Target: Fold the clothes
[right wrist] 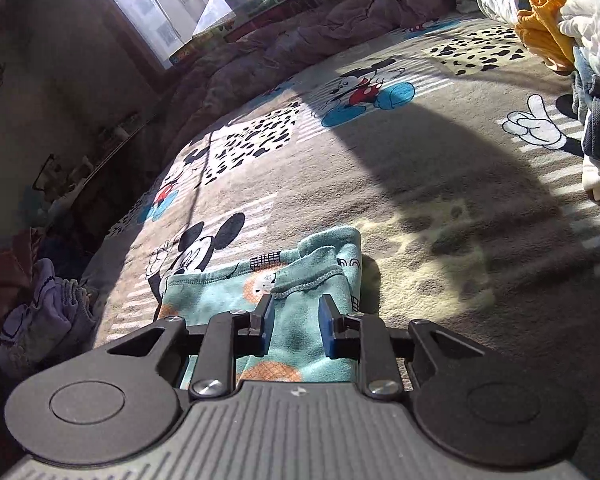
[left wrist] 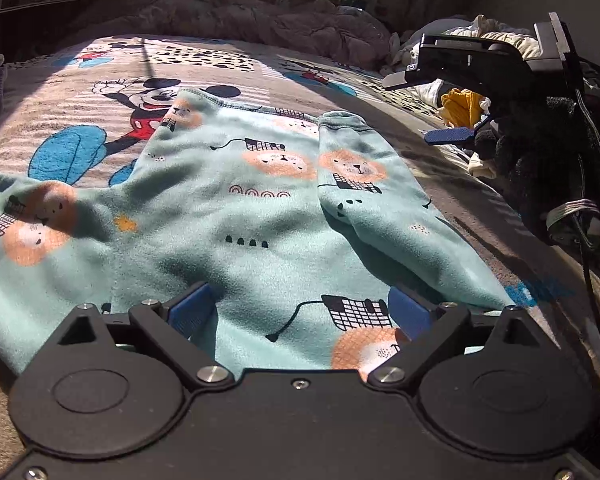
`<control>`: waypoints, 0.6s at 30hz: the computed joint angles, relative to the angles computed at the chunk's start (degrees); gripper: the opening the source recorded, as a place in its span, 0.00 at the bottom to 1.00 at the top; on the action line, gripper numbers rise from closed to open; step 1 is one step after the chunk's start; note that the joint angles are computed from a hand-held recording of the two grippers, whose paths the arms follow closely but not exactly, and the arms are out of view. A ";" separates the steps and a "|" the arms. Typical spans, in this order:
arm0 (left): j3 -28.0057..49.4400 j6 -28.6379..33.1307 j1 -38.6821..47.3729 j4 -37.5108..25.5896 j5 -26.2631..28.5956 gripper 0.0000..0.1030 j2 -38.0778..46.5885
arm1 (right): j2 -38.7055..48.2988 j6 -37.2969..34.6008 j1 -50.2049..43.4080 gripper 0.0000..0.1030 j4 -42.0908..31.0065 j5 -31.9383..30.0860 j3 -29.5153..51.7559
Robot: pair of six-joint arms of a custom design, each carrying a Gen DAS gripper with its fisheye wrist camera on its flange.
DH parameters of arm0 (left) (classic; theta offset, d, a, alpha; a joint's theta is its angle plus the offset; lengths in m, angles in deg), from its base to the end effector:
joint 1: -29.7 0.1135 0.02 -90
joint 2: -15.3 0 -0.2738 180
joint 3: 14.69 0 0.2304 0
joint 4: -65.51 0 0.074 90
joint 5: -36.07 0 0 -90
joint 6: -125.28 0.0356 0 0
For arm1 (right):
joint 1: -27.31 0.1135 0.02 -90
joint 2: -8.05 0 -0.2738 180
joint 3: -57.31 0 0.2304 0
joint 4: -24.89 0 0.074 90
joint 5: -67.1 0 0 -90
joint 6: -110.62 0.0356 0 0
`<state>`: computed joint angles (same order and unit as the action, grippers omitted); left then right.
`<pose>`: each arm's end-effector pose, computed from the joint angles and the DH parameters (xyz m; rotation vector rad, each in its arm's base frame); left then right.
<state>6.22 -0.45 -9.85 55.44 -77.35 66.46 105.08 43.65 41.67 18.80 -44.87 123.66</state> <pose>0.1082 -0.0710 0.1417 -0.1382 2.2147 -0.2619 0.3235 0.0966 0.2036 -0.0484 2.2705 0.7787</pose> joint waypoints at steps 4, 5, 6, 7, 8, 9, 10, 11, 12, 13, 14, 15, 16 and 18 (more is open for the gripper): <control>-0.20 0.40 0.49 0.11 0.51 0.92 -0.34 | 0.67 1.25 0.09 0.90 1.34 2.40 0.21; -0.22 0.48 0.48 0.17 0.48 0.92 -0.30 | 1.26 0.58 -0.08 0.92 0.08 2.14 1.24; -0.19 0.46 0.32 0.18 0.31 0.92 -0.20 | 1.85 -0.37 -0.22 0.92 -1.22 2.05 2.27; -0.15 0.49 0.27 0.13 0.25 0.92 -0.17 | 2.50 -1.62 -0.16 0.92 -3.10 2.00 3.68; -0.17 0.48 0.29 0.11 0.30 0.92 -0.23 | 3.23 -3.06 0.04 0.92 -5.37 1.98 5.37; -0.19 0.48 0.33 0.09 0.37 0.92 -0.31 | 3.93 -4.20 0.14 0.91 -7.03 1.67 6.85; -0.21 0.45 0.35 0.02 0.42 0.92 -0.45 | 4.61 -5.14 0.18 0.89 -8.30 1.15 8.19; -0.22 0.49 0.36 0.00 0.44 0.92 -0.49 | 5.15 -5.99 0.33 0.89 -9.41 1.20 9.30; -0.22 0.49 0.36 0.00 0.44 0.92 -0.49 | 5.77 -7.39 0.72 0.89 -10.79 2.05 10.50; -0.26 0.61 0.31 0.00 0.40 0.92 -0.55 | 6.52 -9.17 1.21 0.89 -12.40 3.20 11.89; -0.31 0.64 0.24 -0.02 0.37 0.92 -0.63 | 7.29 -10.92 1.69 0.89 -13.98 4.37 13.29; -0.35 0.67 0.23 -0.06 0.40 0.92 -0.72 | 8.00 -12.46 2.10 0.89 -15.33 5.40 14.46; -0.38 0.72 0.33 -0.12 0.54 0.92 -0.88 | 8.75 -14.06 2.54 0.88 -16.51 6.60 15.48; -0.44 0.93 0.72 -0.11 0.95 0.92 -1.10 | 9.66 -16.60 3.10 0.80 -17.79 7.82 16.65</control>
